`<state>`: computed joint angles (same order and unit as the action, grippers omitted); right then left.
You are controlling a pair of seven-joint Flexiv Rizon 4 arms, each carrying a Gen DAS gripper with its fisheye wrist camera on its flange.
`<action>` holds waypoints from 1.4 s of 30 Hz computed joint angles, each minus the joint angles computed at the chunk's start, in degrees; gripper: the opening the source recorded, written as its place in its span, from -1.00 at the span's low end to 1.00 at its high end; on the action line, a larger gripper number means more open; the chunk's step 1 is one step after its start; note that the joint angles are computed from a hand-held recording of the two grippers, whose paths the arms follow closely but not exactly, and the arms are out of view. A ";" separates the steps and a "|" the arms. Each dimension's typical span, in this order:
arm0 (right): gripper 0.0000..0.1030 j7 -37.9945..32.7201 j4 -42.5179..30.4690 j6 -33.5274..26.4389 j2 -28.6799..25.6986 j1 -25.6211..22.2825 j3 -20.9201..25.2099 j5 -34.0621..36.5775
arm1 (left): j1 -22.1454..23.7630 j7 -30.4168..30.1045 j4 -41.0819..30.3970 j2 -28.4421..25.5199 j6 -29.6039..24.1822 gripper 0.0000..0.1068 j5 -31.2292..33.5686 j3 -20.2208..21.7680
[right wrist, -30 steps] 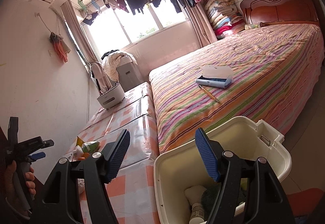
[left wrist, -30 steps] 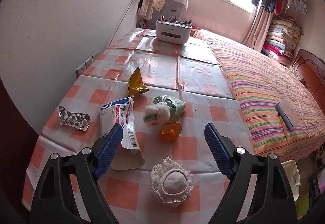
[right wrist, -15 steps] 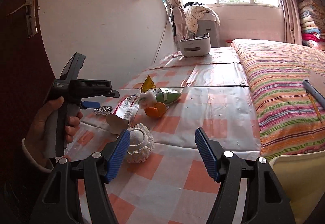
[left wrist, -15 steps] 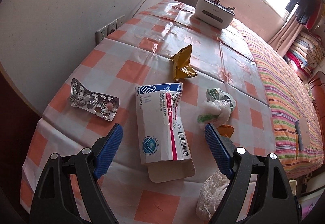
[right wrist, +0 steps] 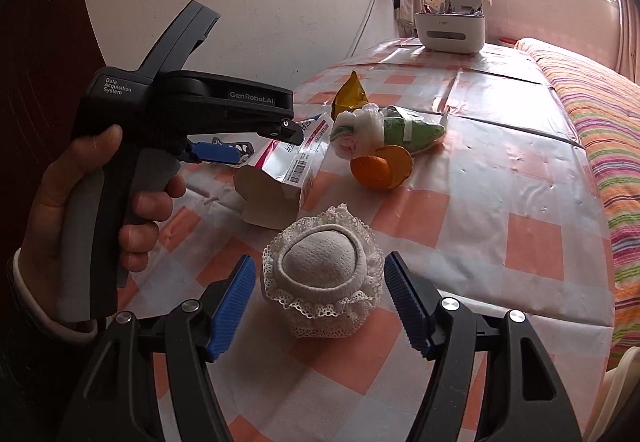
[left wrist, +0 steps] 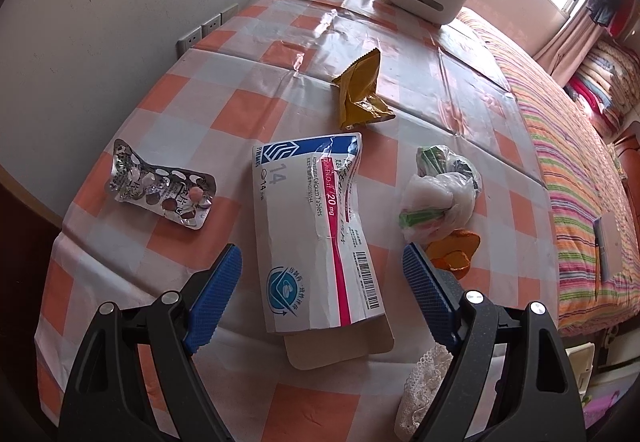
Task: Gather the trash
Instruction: 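Move both tools back to the table toward the medicine box and lace pad, then grasp the white medicine box with the left tool while the right tool grasps the lace pad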
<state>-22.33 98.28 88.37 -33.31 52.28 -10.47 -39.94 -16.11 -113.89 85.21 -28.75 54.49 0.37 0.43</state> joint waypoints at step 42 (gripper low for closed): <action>0.10 -5.50 -3.83 -4.93 -2.32 -5.32 7.82 9.28 | -1.81 1.12 -2.45 -2.20 -1.32 -0.19 2.47 0.24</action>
